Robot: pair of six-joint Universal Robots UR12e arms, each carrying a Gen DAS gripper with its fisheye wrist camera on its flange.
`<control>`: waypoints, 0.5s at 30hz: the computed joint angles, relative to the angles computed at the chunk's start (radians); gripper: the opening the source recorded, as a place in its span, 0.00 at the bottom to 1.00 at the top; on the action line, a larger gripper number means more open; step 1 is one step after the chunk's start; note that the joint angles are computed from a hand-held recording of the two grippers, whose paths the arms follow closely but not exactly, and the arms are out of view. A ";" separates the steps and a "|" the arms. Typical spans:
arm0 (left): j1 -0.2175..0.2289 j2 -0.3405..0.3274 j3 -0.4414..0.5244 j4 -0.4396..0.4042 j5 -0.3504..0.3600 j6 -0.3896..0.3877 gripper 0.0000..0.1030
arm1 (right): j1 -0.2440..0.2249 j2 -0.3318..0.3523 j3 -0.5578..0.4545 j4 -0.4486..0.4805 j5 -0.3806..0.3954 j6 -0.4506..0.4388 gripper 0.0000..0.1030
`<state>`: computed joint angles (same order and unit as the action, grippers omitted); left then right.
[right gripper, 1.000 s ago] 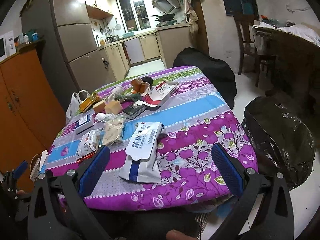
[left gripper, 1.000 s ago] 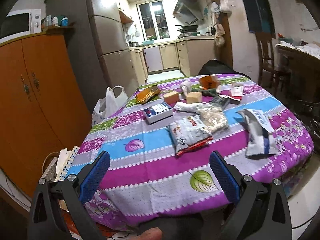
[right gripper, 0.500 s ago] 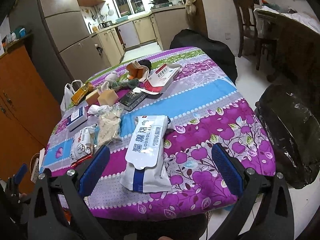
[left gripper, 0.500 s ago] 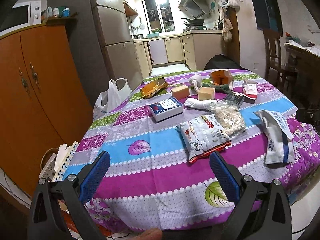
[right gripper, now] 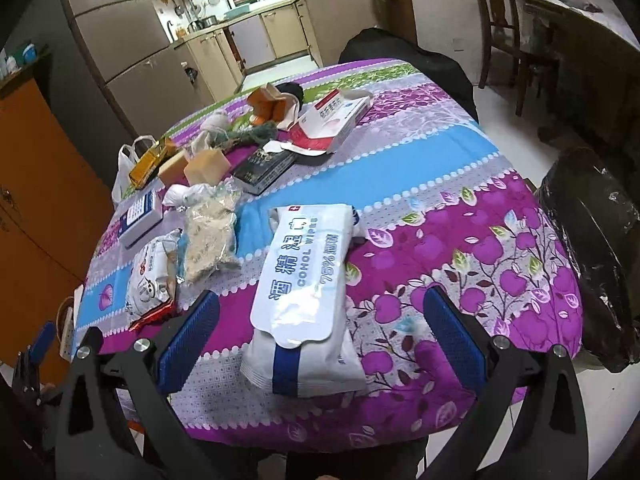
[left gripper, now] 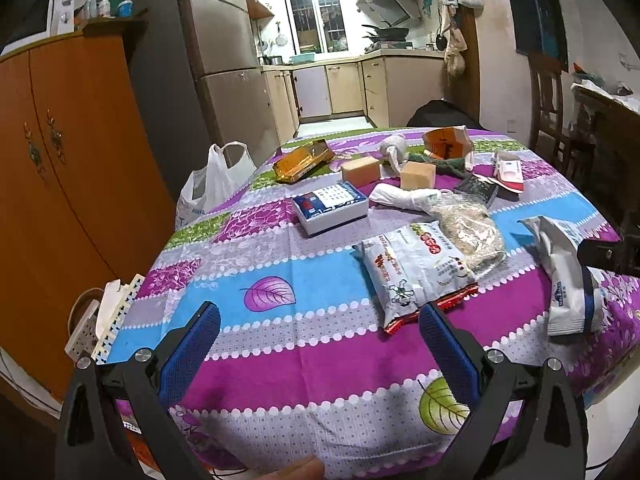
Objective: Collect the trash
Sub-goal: 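Close right tool on the alcohol-wipes pack while left tool grasps the white snack bag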
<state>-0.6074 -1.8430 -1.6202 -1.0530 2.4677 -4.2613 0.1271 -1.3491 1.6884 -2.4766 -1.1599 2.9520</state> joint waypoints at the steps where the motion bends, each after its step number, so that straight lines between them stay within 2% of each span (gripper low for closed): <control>1: 0.003 0.001 -0.002 0.003 -0.005 0.000 0.96 | 0.004 0.002 -0.002 0.001 -0.006 -0.003 0.95; 8: 0.011 0.001 -0.009 0.017 -0.022 0.010 0.96 | 0.024 0.013 -0.009 0.011 -0.046 -0.021 0.94; 15: 0.015 0.000 -0.010 0.012 -0.035 0.008 0.96 | 0.043 0.024 -0.015 0.040 -0.083 -0.055 0.83</control>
<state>-0.5921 -1.8427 -1.6305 -1.0412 2.4327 -4.2535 0.1700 -1.3255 1.6738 -2.4367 -1.2429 2.8971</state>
